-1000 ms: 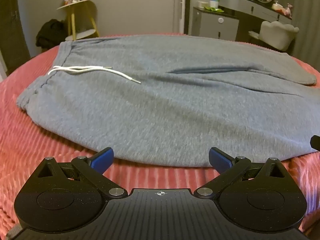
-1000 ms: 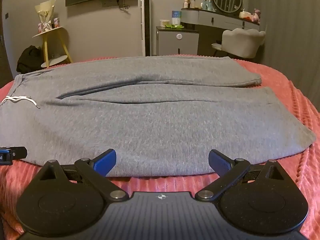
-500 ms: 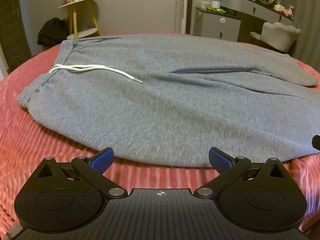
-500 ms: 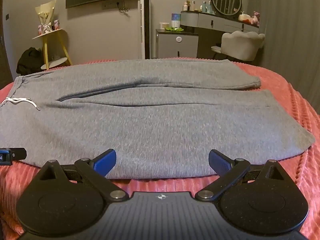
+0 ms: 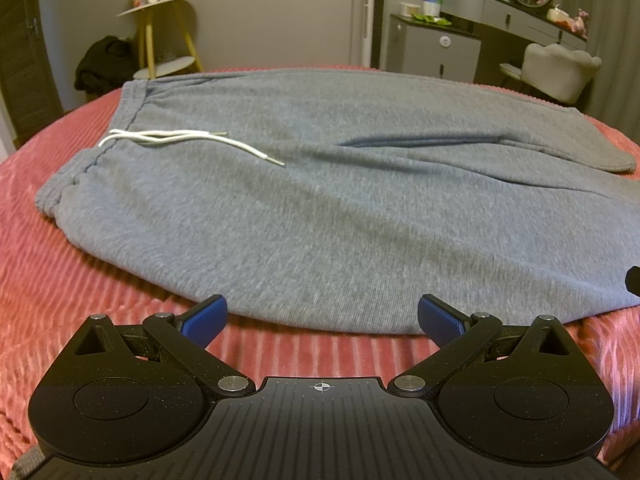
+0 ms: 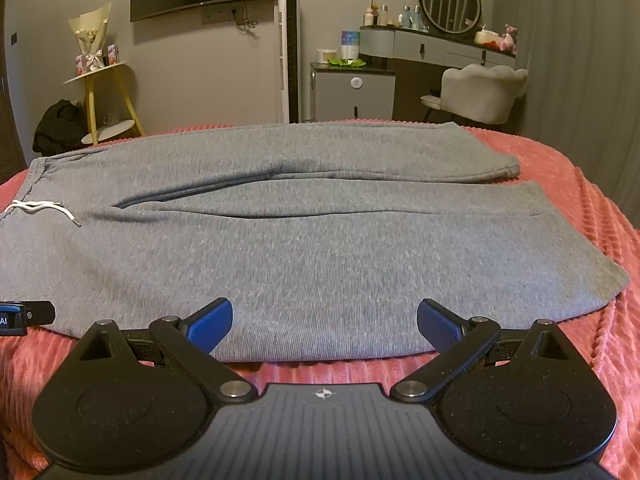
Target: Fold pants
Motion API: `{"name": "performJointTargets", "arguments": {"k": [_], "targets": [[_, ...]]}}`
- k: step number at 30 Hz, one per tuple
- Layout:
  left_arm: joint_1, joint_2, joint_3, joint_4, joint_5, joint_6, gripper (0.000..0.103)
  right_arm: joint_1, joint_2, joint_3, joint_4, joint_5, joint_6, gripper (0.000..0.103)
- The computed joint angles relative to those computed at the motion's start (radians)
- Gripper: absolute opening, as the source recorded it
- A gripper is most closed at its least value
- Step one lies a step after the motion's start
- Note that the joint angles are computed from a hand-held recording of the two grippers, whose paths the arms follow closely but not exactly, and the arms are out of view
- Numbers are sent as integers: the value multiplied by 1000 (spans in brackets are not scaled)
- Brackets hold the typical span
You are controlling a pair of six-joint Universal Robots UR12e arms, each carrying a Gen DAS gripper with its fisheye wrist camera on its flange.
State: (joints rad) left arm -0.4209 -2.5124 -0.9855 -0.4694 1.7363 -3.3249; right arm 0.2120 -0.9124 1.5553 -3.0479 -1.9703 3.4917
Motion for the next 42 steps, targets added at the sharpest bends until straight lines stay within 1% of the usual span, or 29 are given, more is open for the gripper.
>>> {"name": "performJointTargets", "arguments": {"k": [25,36,42], "targets": [[-1,1,-2,-2,-6,-10,103,5,2,-4,1,-12,8,99],[3,2,1,-6,-16,-31,103,3,2,-3,0,-9,8,99],[8,4,-2,1,-27,-61,103,-4,-2,4,-7,7,33,99]]}}
